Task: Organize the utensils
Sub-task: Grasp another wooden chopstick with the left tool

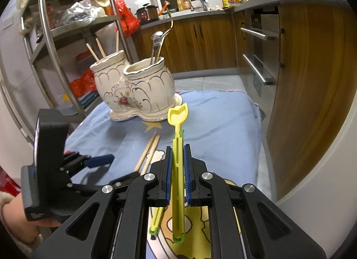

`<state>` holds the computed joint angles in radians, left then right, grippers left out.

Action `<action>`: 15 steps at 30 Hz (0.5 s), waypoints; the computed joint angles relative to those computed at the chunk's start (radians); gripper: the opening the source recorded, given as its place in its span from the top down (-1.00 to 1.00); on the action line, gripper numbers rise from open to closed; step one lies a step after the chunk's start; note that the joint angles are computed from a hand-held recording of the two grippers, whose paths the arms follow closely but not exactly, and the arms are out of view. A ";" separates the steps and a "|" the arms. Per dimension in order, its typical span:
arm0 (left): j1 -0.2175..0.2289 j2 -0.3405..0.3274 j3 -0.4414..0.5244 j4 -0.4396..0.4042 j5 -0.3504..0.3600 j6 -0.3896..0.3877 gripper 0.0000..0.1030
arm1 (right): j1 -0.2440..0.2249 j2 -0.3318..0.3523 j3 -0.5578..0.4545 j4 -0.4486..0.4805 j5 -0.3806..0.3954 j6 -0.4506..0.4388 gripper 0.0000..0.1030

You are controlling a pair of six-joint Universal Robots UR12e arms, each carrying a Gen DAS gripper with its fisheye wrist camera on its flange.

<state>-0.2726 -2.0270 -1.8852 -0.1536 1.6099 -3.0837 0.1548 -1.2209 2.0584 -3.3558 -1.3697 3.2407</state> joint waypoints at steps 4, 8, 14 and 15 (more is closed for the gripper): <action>-0.004 -0.006 0.021 -0.018 0.018 0.054 0.80 | -0.004 -0.001 0.003 0.001 0.011 -0.003 0.79; 0.021 0.008 0.014 -0.034 -0.052 0.067 0.88 | -0.005 0.000 0.002 0.004 0.019 -0.006 0.79; 0.052 0.042 -0.025 0.009 -0.101 0.097 0.89 | 0.001 0.006 -0.003 -0.007 0.029 -0.014 0.79; 0.058 0.048 -0.033 0.018 -0.116 0.097 0.89 | 0.001 0.007 -0.004 -0.009 0.032 -0.015 0.79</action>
